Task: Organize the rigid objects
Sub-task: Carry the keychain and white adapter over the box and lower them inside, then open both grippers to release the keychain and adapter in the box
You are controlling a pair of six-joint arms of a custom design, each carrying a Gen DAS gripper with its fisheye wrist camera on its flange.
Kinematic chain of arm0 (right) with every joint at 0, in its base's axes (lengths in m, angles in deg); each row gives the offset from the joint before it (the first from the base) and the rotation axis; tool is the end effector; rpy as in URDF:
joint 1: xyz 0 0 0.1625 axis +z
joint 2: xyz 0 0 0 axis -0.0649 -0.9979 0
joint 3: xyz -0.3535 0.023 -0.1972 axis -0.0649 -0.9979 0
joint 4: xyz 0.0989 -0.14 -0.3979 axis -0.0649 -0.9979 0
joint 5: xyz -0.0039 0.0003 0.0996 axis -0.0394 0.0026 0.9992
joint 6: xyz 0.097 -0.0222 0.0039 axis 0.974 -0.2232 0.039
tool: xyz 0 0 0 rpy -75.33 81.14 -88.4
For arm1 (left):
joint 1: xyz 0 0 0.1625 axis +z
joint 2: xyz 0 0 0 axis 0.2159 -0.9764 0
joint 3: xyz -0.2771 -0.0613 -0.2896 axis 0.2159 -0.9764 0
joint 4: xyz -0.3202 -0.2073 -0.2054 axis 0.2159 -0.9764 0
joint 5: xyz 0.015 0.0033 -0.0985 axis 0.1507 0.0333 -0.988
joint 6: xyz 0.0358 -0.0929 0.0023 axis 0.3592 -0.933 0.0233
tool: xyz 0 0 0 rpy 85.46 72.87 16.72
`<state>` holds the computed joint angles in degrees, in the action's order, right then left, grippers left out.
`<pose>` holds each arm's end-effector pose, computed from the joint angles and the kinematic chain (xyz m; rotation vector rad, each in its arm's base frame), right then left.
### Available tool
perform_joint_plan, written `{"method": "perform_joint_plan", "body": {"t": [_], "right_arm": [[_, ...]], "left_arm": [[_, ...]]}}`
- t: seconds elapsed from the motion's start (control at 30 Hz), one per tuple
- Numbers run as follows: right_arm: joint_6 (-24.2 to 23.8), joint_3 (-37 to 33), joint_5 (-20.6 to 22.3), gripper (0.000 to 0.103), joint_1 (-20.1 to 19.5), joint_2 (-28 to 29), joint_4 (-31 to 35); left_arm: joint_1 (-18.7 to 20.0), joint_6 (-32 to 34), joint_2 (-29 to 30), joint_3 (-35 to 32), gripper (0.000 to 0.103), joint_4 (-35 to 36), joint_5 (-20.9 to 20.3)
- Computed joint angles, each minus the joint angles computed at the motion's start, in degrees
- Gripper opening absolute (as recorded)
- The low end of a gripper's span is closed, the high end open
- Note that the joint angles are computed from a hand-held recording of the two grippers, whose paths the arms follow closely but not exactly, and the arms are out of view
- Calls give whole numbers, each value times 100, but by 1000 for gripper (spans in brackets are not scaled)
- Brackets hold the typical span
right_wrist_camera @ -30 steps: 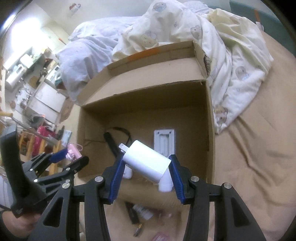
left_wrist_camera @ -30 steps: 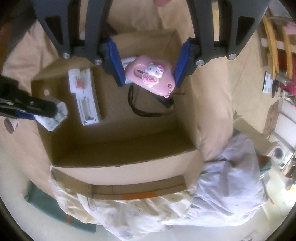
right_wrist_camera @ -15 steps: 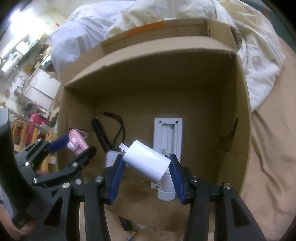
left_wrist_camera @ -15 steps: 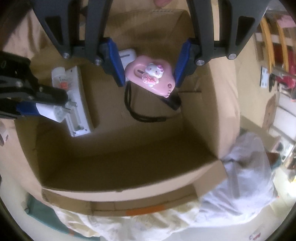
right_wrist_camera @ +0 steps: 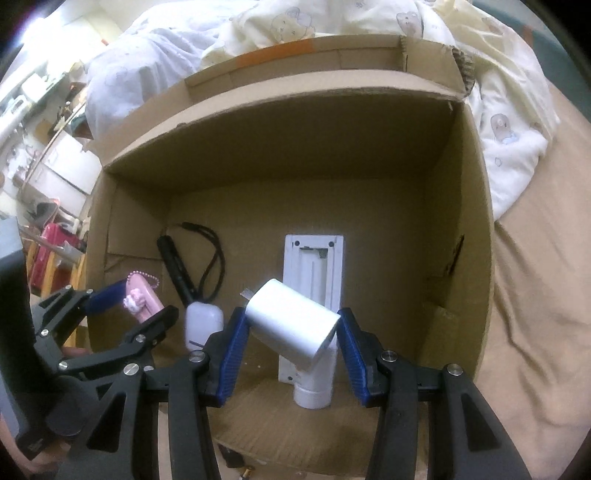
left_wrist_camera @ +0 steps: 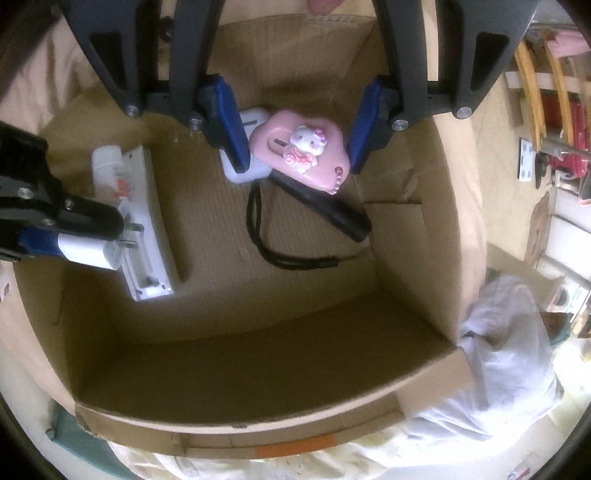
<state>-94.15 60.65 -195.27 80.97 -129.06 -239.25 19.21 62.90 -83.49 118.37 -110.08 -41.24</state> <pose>0.0028 -0.4046 0.2991 -0.1668 -2.5186 0.6612 -0.3698 -0.4602 -0.0711 0.9617 2.1467 -0.1486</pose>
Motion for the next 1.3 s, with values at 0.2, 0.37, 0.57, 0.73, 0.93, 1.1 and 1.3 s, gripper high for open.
{"method": "perform_joint_plan", "body": {"t": [0.2,0.37,0.57,0.73,0.93,1.1,1.3], "right_arm": [[-14,-42,-114,51,14,93,-79],[47,-56,-210,51,21,193,-109],[13,-59,-74,52,43,172,-202],[-110,20,60,67,83,74,-482],[-204,97,133,100,116,23,-882],[-166,71,111,102,145,45,-978],[-312,104,26,103,223,159,-1348]], "left_arm": [[4,31,45,-6,50,48,30],[-27,39,57,-6,50,20,36],[-75,-18,33,22,56,22,23],[-78,-14,-108,111,74,-257,-148],[-85,-195,-171,83,81,-317,-190],[-55,-196,-167,41,81,-326,-193],[-55,-169,-170,55,81,-369,-112]]}}
